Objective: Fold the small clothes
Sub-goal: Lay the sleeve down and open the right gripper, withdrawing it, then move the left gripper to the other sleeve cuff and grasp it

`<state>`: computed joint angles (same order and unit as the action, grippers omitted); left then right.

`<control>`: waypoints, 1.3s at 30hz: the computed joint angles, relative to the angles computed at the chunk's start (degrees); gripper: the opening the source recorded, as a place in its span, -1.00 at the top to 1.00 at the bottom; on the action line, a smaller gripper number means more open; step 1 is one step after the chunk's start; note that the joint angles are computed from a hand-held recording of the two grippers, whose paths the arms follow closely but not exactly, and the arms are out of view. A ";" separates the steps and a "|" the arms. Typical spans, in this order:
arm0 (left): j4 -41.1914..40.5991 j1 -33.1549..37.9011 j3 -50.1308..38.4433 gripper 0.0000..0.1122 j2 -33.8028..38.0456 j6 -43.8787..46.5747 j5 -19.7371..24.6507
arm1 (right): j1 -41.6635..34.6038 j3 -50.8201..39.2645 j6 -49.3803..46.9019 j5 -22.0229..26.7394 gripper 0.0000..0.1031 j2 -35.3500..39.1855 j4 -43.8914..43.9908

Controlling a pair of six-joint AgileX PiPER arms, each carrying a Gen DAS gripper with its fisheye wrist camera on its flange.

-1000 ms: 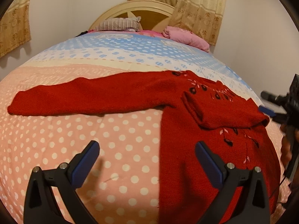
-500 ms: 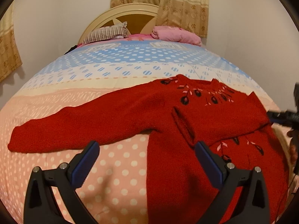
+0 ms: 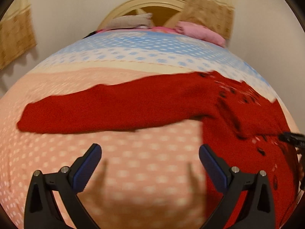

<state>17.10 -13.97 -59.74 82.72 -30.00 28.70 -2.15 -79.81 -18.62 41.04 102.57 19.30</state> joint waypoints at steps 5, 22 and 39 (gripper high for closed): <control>2.89 6.41 2.75 -0.84 -2.93 -2.48 -1.20 | 3.29 -6.85 1.44 4.10 -0.64 1.02 4.62; -5.51 19.95 8.43 -0.84 -5.76 5.55 -3.86 | 22.04 -15.35 11.06 -3.08 -0.55 10.91 -9.92; -13.85 23.85 9.32 -0.84 -5.26 13.12 -4.90 | 24.07 -18.06 5.31 -3.55 0.68 12.68 2.45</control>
